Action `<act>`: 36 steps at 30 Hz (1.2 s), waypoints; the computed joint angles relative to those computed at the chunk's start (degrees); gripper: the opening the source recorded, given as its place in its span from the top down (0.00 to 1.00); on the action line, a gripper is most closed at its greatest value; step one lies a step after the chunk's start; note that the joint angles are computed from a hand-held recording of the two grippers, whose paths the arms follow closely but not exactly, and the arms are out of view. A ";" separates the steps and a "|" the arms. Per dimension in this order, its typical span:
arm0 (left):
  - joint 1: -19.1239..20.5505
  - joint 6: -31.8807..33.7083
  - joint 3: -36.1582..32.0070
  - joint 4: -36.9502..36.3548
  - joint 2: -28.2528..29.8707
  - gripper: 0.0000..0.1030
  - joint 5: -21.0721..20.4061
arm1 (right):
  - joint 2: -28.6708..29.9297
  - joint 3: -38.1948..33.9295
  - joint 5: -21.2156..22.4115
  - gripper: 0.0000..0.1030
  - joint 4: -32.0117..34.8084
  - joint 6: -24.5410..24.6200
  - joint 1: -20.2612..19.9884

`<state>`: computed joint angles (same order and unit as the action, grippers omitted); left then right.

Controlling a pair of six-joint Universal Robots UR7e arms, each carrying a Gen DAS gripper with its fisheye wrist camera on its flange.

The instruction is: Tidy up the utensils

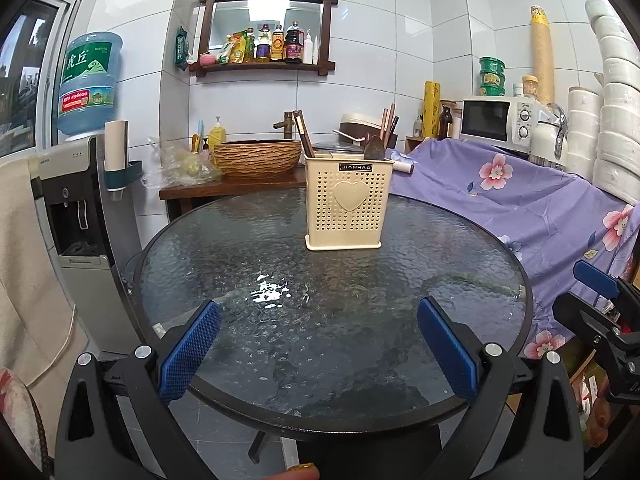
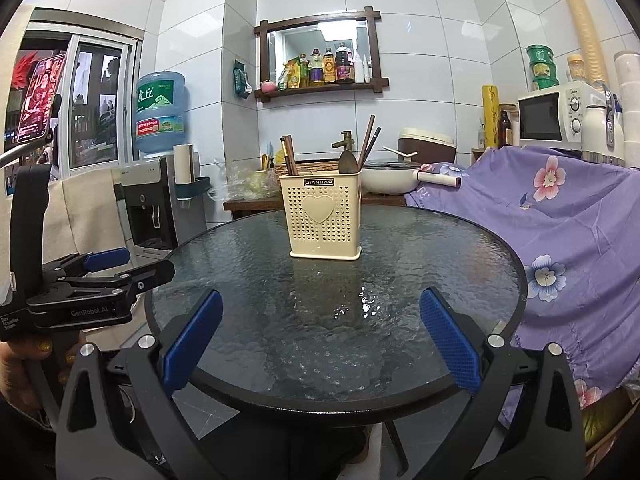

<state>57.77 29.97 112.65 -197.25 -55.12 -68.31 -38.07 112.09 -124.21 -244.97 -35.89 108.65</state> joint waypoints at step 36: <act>-0.43 1.31 0.43 -1.24 0.29 0.06 1.68 | 0.39 -0.34 -0.63 0.06 0.90 0.49 -0.08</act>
<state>57.34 31.28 113.08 -198.49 -54.83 -66.63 -37.68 111.75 -124.84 -244.08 -35.39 108.56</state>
